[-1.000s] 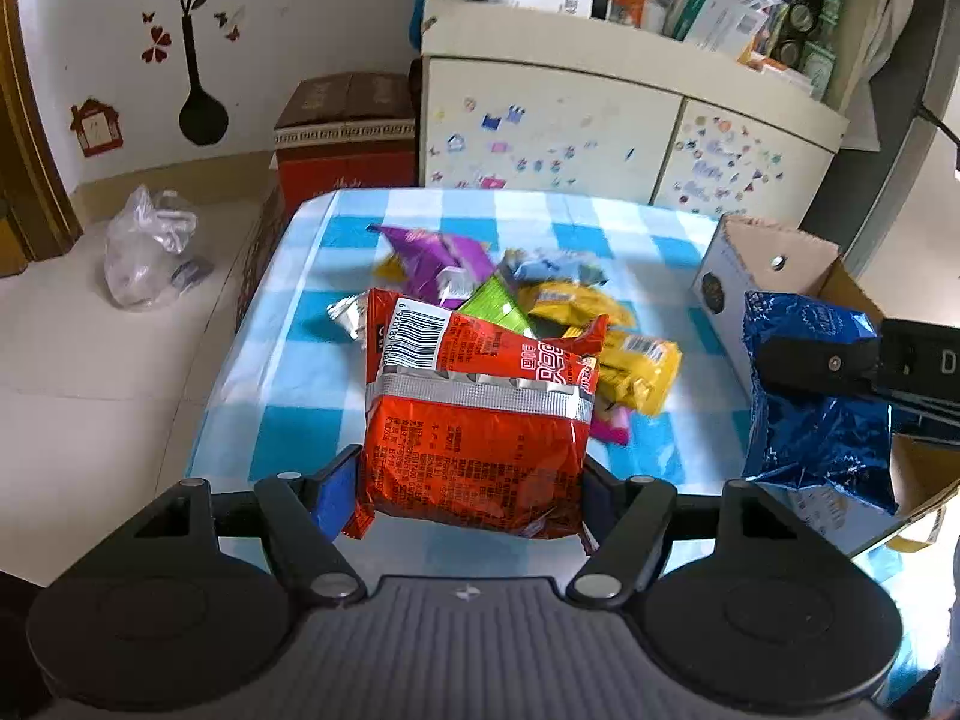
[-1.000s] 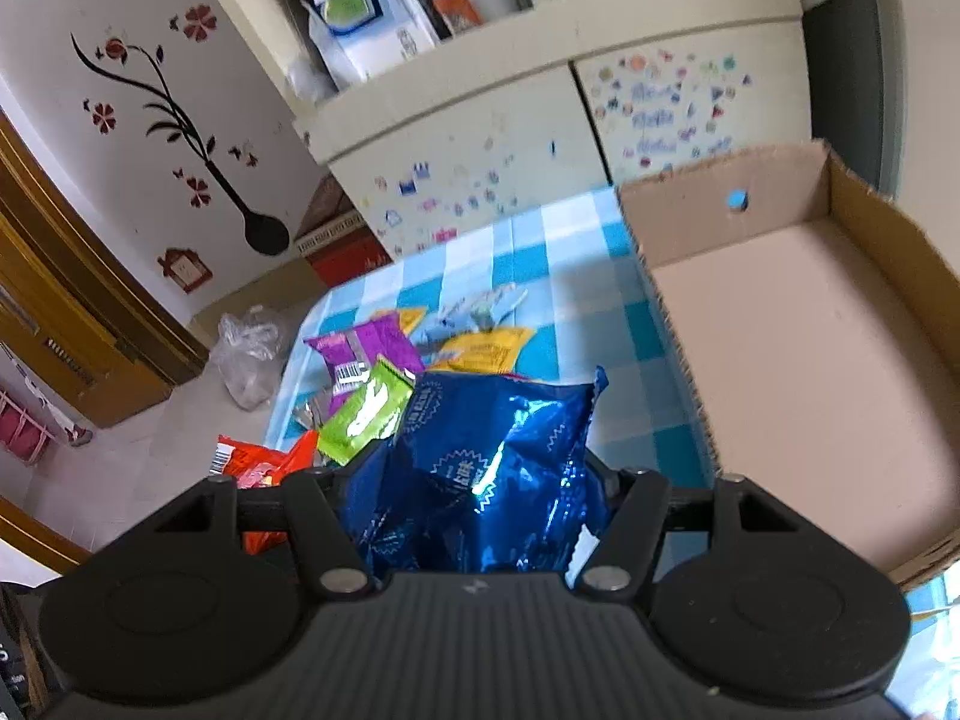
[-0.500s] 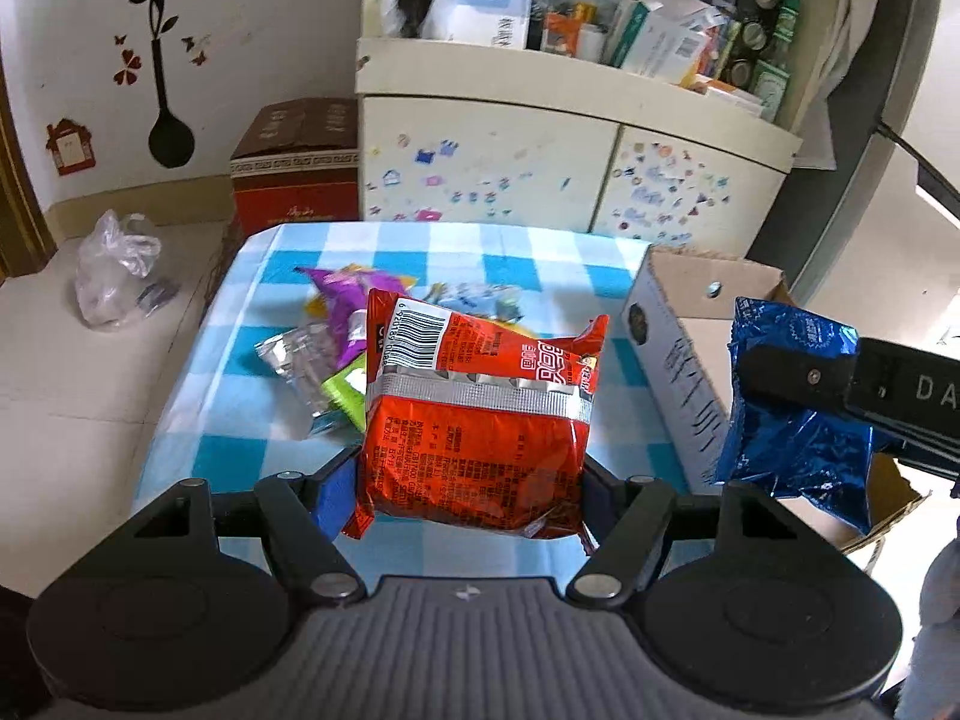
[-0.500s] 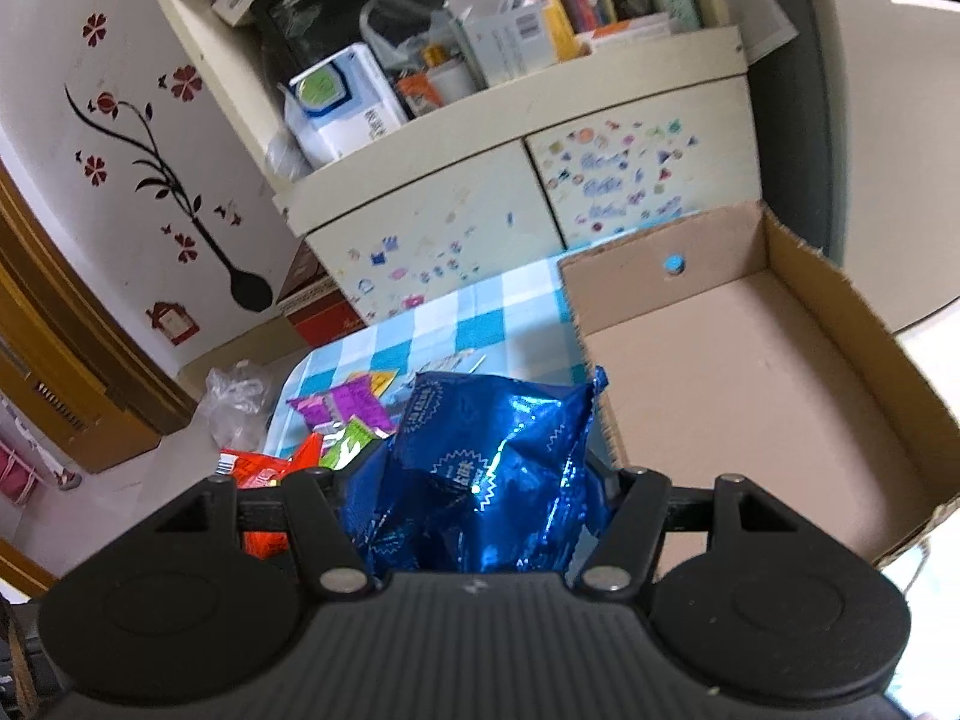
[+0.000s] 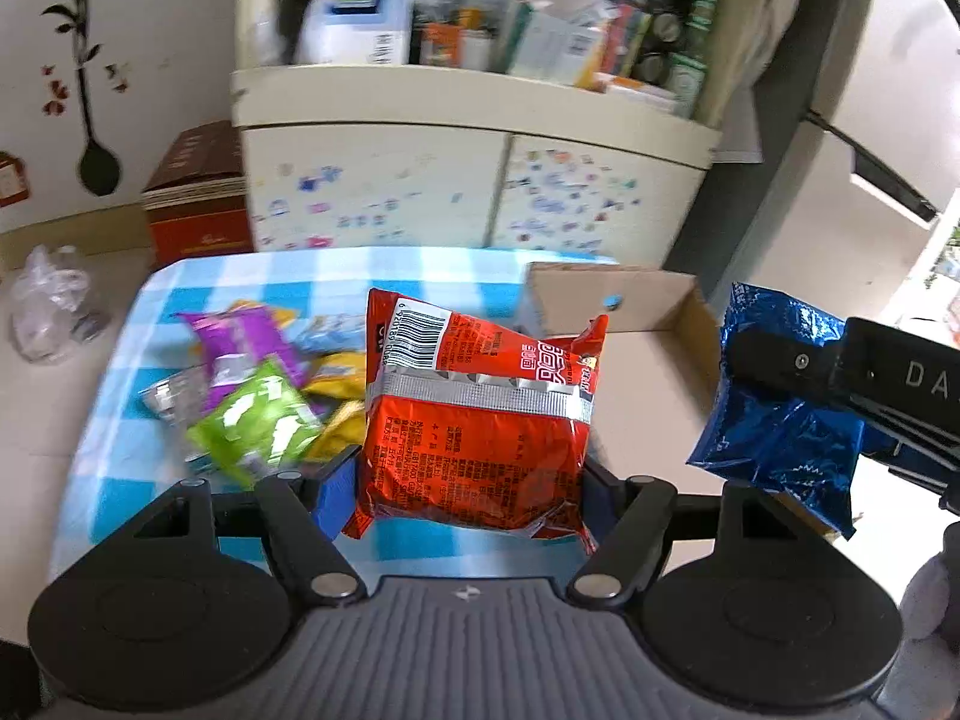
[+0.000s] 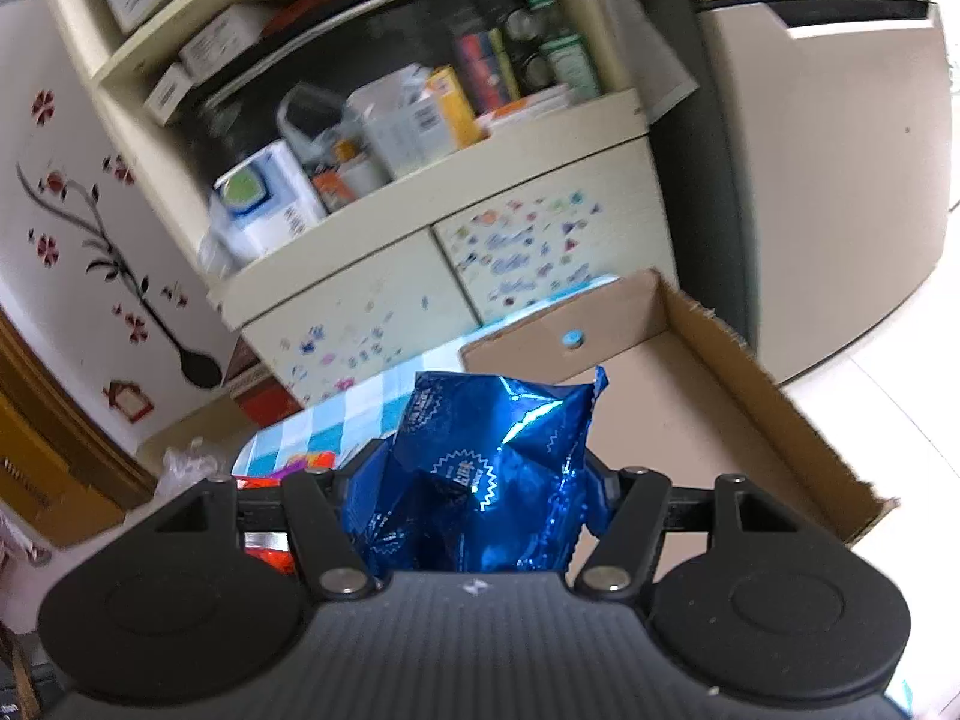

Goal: Organize snacks
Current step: 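Carry the red-orange bag into the box with the left tool while the right carries the blue bag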

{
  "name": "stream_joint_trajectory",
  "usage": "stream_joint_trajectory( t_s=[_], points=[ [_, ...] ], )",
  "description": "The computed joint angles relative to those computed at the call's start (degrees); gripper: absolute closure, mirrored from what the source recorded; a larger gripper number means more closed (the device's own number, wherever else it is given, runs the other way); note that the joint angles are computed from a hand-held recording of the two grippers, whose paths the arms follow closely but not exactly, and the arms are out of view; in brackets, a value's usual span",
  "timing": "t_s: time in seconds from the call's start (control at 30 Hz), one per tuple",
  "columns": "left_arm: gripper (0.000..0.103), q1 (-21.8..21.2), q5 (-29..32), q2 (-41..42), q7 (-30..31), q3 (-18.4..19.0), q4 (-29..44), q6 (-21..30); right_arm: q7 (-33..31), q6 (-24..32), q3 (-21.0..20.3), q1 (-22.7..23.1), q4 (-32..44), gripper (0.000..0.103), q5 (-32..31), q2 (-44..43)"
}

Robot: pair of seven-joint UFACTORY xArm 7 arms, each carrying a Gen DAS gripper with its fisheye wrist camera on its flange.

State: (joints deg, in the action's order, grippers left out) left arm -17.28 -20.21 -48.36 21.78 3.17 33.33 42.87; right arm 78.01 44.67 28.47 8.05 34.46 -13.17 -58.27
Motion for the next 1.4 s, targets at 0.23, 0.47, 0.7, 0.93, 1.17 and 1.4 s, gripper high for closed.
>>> stream_joint_trajectory(
  t_s=[0.23,0.47,0.7,0.93,1.17,1.4],
  points=[
    [0.026,-4.76,-3.21,2.55,-0.5,-1.84,0.62,-1.77,2.66,4.21,-2.51,-0.91,-3.59,0.039,1.48,-8.04],
    [0.026,-9.16,-7.28,7.06,0.12,-2.54,1.33,-3.41,5.18,5.44,-3.35,-1.25,-6.1,0.039,4.05,-11.39],
    [0.022,-10.9,-9.24,11.81,1.32,-3.66,1.64,-4.69,7.73,8.21,-3.09,-2.42,-6.44,0.036,4.95,-11.86],
    [0.018,-8.91,-3.62,12.75,1.04,-7.41,-0.4,-7.28,15.41,7.09,-4.61,-1.93,-10.73,0.021,9.1,-15.46],
    [0.012,-8.44,-1.1,11.02,-1.48,-6.26,-3.14,-5.53,20.26,5.41,-5.9,-0.47,-14.1,0.021,11.66,-17.52],
    [0.009,-4.82,1.96,7.24,-6.29,-6.76,-6.4,-3.52,20.0,6.0,-6.28,0.13,-13.68,0.021,10.98,-16.6]
  ],
)
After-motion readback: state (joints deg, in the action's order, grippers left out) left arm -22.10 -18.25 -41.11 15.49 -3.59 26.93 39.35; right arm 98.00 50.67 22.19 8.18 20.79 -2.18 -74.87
